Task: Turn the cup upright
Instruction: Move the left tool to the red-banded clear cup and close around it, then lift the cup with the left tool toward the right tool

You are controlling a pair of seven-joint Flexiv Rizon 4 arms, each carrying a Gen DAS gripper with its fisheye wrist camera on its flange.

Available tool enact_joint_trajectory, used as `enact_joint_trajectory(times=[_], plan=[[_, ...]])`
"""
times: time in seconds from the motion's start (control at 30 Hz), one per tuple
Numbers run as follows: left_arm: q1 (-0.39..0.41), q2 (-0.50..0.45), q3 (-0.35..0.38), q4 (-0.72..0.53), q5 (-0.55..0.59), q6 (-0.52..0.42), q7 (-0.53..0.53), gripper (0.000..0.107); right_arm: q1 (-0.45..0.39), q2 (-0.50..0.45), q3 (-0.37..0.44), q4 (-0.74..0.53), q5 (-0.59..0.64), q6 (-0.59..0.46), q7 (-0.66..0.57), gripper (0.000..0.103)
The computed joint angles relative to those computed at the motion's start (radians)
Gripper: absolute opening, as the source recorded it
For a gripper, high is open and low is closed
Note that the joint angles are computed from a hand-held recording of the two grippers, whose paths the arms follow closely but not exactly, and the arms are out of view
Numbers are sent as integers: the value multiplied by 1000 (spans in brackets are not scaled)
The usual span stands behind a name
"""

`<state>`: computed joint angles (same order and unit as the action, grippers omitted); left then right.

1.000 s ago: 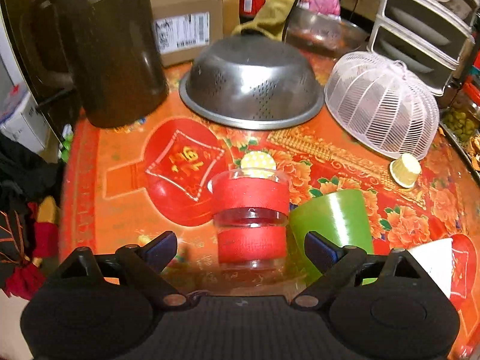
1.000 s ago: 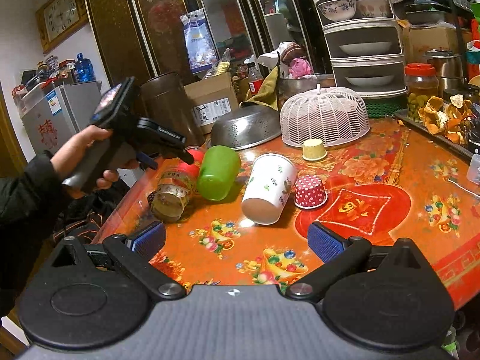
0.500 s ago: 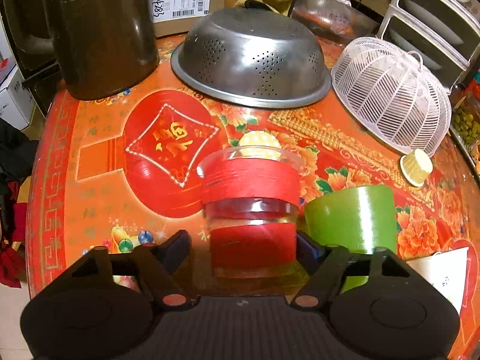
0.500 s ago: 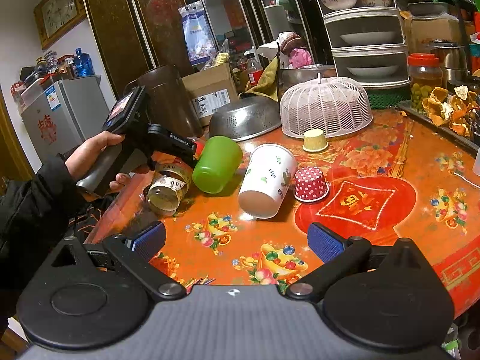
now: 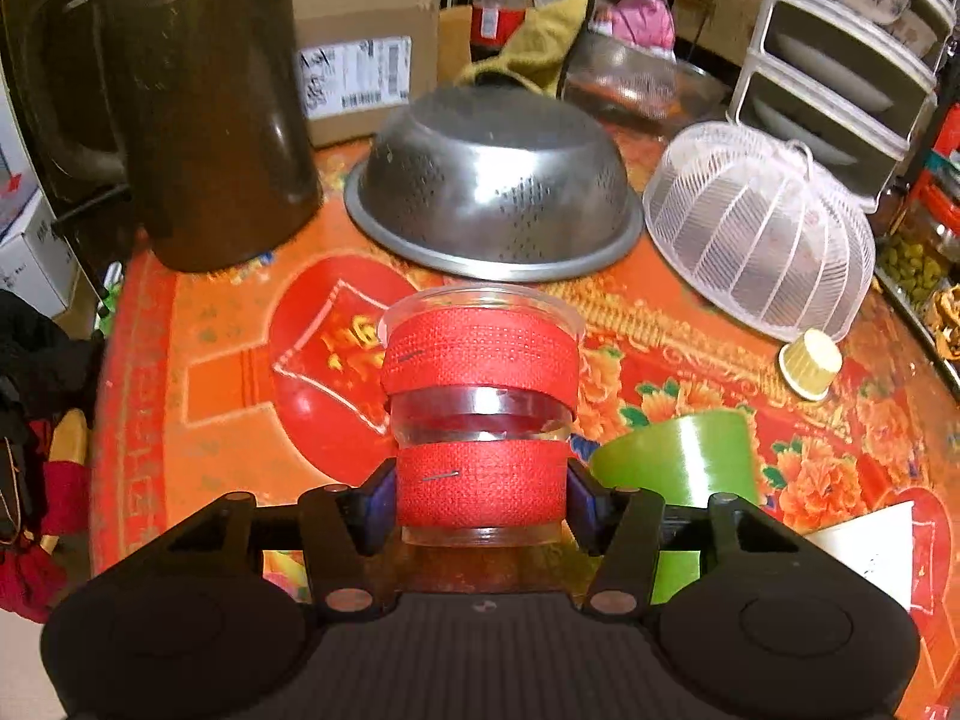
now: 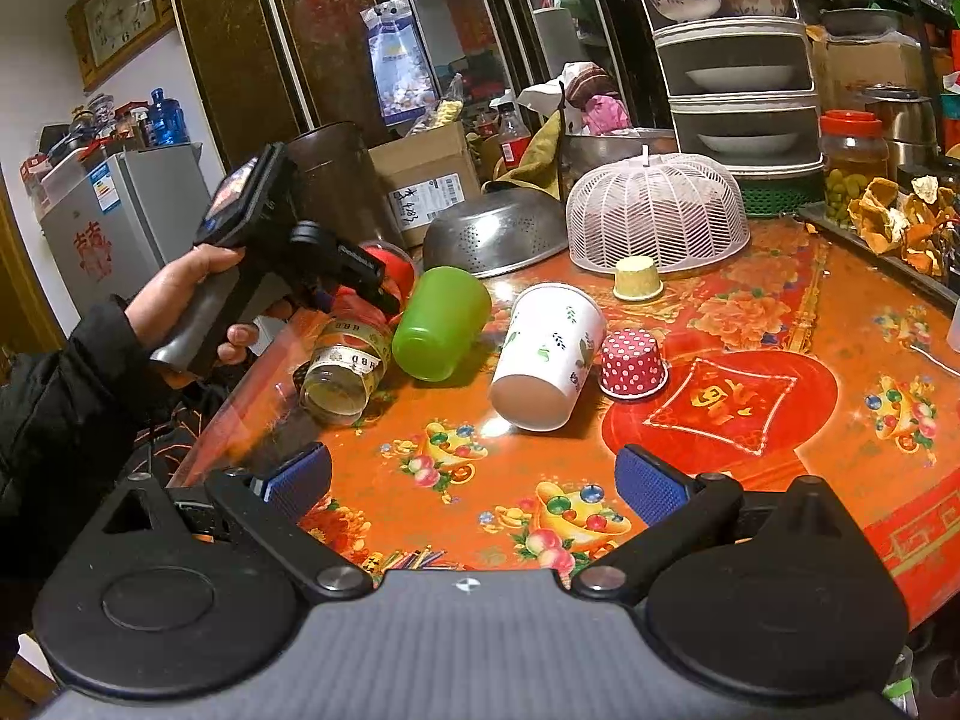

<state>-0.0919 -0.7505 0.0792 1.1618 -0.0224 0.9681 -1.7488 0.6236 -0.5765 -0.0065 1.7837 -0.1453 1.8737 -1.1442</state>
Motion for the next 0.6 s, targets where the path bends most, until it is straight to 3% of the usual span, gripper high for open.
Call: enact_joint_trajectory(times=[0.2, 0.33, 0.47, 0.6], plan=[[-10, 101, 18, 111, 29, 71, -14, 59, 33, 8, -28, 10, 21, 10, -6, 102], [-36, 243, 28, 280, 68, 149, -20, 59, 30, 10, -20, 16, 40, 16, 2, 102], [-56, 391, 2, 497, 73, 260, -21, 59, 44, 24, -34, 29, 57, -13, 24, 102], [-38, 460, -89, 653, -40, 274, 59, 59, 64, 46, -58, 46, 68, -31, 52, 102]])
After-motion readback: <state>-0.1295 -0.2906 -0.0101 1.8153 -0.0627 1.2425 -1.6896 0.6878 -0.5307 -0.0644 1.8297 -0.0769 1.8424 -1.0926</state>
